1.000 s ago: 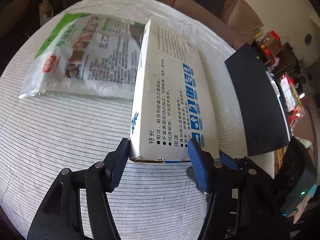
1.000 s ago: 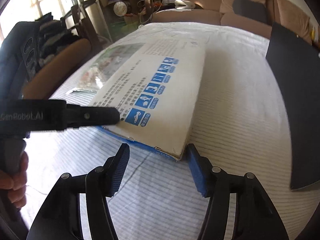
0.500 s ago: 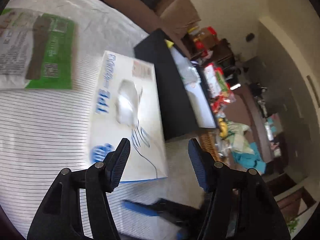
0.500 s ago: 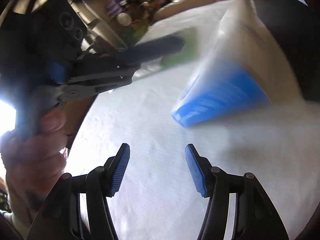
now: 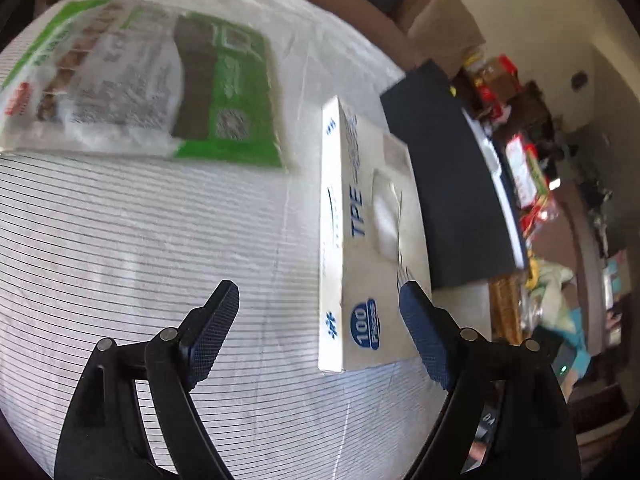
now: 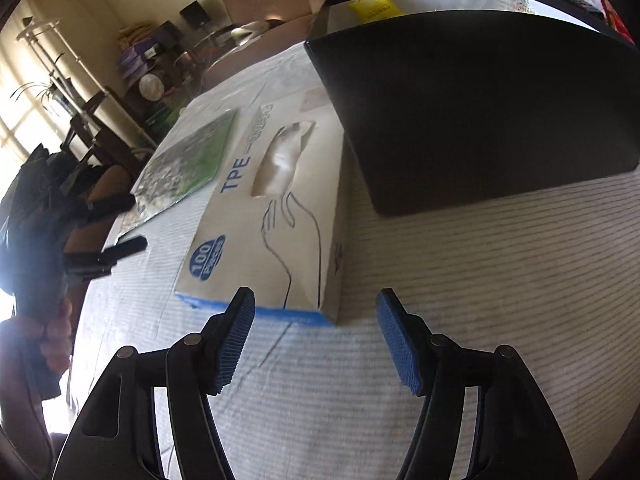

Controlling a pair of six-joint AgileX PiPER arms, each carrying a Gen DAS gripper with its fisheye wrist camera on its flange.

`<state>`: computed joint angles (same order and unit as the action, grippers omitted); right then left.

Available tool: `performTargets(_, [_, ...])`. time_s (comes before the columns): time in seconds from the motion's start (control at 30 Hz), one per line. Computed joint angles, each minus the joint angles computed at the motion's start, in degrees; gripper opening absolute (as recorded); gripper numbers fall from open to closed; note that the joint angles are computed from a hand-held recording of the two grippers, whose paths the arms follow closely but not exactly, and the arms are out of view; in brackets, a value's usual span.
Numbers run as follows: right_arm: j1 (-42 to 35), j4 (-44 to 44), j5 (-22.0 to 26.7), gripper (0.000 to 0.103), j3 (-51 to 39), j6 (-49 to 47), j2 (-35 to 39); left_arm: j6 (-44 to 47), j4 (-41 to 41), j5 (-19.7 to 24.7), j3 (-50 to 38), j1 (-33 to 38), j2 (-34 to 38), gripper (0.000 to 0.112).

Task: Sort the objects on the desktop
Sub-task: 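Lift the glove box with the left gripper toward the black box, then carry the upright glove box with the left gripper over the black box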

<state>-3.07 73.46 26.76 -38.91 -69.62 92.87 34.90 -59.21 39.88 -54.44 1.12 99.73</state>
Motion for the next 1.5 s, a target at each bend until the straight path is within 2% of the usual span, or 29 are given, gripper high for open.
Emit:
performTargets(0.13, [1.5,3.9,-1.8,0.066,0.1,-2.7,1.0,-5.3,3.9,-2.0,-1.1,-6.2,1.1,0.081])
performTargets(0.3, [4.2,8.6,-2.7,0.067,-0.2,-6.7,2.5,-6.8,5.2,-3.5,-0.9,-8.7,0.6,0.082])
performTargets(0.37, [5.4,8.4,-2.4,0.067,-0.5,-6.7,2.7,-1.6,-0.8,0.1,-1.1,-6.7,2.0,0.082])
performTargets(0.43, [5.1,7.2,1.2,0.07,-0.6,-6.1,2.9,0.9,-4.3,2.0,-0.4,-5.6,2.1,0.092])
performTargets(0.53, [5.9,4.8,1.1,0.073,0.3,-4.3,1.3,2.4,-6.0,5.3,-0.2,-3.5,2.4,0.092])
performTargets(0.7, [4.6,6.1,0.6,0.077,1.1,-4.3,0.2,9.9,-15.0,15.7,1.0,1.8,3.3,0.096])
performTargets(0.8, [0.0,8.6,5.8,0.077,1.1,-6.6,1.6,13.3,-18.9,22.7,1.1,4.6,4.5,0.096])
performTargets(0.93, [-7.1,11.9,14.0,0.077,1.7,-9.4,4.6,16.3,-22.5,28.6,1.2,6.0,6.7,0.096])
performTargets(1.03, [-10.2,12.3,17.4,0.077,2.0,-11.5,6.1,16.8,-23.2,27.6,1.0,4.7,6.9,0.097])
performTargets(1.1, [-11.0,11.3,19.6,0.077,1.8,-12.2,6.5,18.1,-24.9,28.9,0.4,3.3,8.4,0.097])
performTargets(1.13, [-11.1,10.8,21.6,0.077,1.4,-11.8,7.4,17.5,-23.8,27.6,-0.2,1.8,8.3,0.097])
performTargets(1.17, [-10.6,10.3,23.1,0.077,0.9,-10.9,8.0,16.0,-21.3,24.5,-1.1,-0.4,7.4,0.097])
performTargets(1.23, [-8.5,9.2,21.5,0.077,0.9,-10.4,6.8,13.7,-18.5,19.1,-1.0,-3.3,5.8,0.096])
performTargets(1.27, [-7.0,9.3,19.0,0.077,1.6,-11.0,5.1,13.7,-19.1,18.6,-0.8,-3.4,6.0,0.096])
performTargets(1.3, [-6.7,9.4,18.1,0.078,1.9,-11.4,4.4,14.5,-20.8,19.9,-0.5,-2.7,7.0,0.09])
performTargets(1.33, [-7.4,8.8,18.4,0.078,1.9,-11.3,4.3,14.7,-22.0,20.7,-0.3,-1.9,7.6,0.077])
performTargets(1.4, [-10.0,7.9,21.4,0.078,1.6,-11.3,5.7,14.3,-22.3,20.4,-0.2,-0.5,8.0,0.06])
performTargets(1.43, [-10.4,7.7,22.1,0.077,1.4,-10.9,6.2,13.6,-22.0,19.7,-0.2,0.3,8.2,0.054])
performTargets(1.5, [-11.4,7.3,22.7,0.076,1.9,-11.2,5.9,13.4,-22.1,18.9,-0.1,1.4,8.9,0.052])
